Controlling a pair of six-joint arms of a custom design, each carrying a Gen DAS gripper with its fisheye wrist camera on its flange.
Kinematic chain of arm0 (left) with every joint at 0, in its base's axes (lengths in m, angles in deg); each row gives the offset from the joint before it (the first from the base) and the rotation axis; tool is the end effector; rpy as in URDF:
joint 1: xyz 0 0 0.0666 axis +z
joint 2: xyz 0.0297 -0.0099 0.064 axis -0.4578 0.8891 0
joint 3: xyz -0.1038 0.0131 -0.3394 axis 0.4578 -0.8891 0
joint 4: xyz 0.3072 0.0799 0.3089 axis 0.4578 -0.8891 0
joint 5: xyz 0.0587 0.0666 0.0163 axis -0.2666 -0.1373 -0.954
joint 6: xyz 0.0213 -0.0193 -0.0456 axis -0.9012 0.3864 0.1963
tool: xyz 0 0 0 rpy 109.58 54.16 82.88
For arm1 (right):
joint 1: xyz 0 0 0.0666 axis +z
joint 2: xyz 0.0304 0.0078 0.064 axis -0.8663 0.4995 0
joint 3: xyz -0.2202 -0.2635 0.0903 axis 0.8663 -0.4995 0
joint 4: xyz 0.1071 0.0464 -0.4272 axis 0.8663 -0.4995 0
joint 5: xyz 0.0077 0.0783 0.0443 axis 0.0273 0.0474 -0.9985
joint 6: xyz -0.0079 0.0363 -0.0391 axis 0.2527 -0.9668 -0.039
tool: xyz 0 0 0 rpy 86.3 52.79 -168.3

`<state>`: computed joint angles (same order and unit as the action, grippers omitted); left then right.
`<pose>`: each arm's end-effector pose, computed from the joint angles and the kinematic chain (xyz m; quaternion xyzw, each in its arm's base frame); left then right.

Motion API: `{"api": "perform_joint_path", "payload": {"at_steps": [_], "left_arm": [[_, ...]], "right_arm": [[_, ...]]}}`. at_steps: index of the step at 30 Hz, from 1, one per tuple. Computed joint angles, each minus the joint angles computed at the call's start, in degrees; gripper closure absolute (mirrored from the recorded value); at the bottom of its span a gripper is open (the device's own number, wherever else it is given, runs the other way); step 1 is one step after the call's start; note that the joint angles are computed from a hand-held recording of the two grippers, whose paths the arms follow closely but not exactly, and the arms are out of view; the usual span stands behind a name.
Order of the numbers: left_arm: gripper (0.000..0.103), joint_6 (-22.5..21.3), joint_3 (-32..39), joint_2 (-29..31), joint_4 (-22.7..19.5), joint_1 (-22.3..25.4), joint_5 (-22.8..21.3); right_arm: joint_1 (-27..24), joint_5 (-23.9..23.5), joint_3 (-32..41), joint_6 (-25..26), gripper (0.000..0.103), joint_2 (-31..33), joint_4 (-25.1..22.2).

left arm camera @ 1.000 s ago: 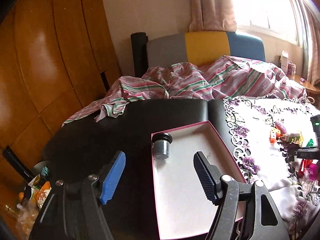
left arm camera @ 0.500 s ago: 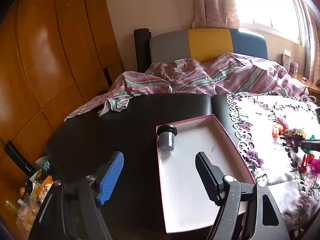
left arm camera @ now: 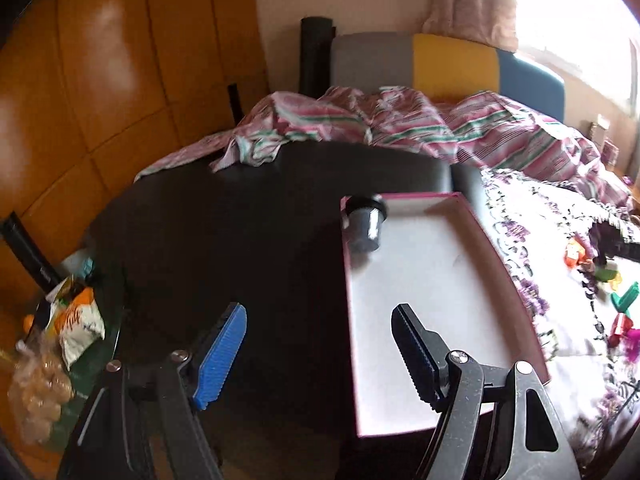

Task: Organize rigid objects
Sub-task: 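Open the left gripper and withdraw while the right gripper lifts the brown peg holder, then lower the brown peg holder into the tray beside the grey cup and open the right gripper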

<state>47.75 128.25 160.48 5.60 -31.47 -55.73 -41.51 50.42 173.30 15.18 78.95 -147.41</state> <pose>0.4939 -0.0329 0.4993 0.0102 0.9195 0.0382 0.3912 0.5084 0.1661 0.5219 0.0637 0.9362 0.0800 0.3362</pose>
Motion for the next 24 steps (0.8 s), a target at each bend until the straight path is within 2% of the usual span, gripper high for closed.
{"api": "perform_joint_path", "payload": {"at_steps": [5,8,13,24], "left_arm": [[0.027,1.2,-0.9,0.0,-0.5,1.7,-0.2],[0.027,1.5,-1.3,-0.3,0.2,2.4,0.1],[0.027,1.3,-1.2,-0.5,0.7,2.9,1.0],[0.027,1.7,-0.2,0.4,0.0,2.8,2.6]], "right_arm": [[5.0,-6.1,9.6,3.6,0.06,9.1,0.3],[8.0,-7.5,15.8,5.4,0.06,15.3,-1.5],[10.9,-8.2,22.4,5.4,0.06,22.5,-4.2],[12.7,-6.7,32.0,3.7,0.06,31.2,-7.4]]}}
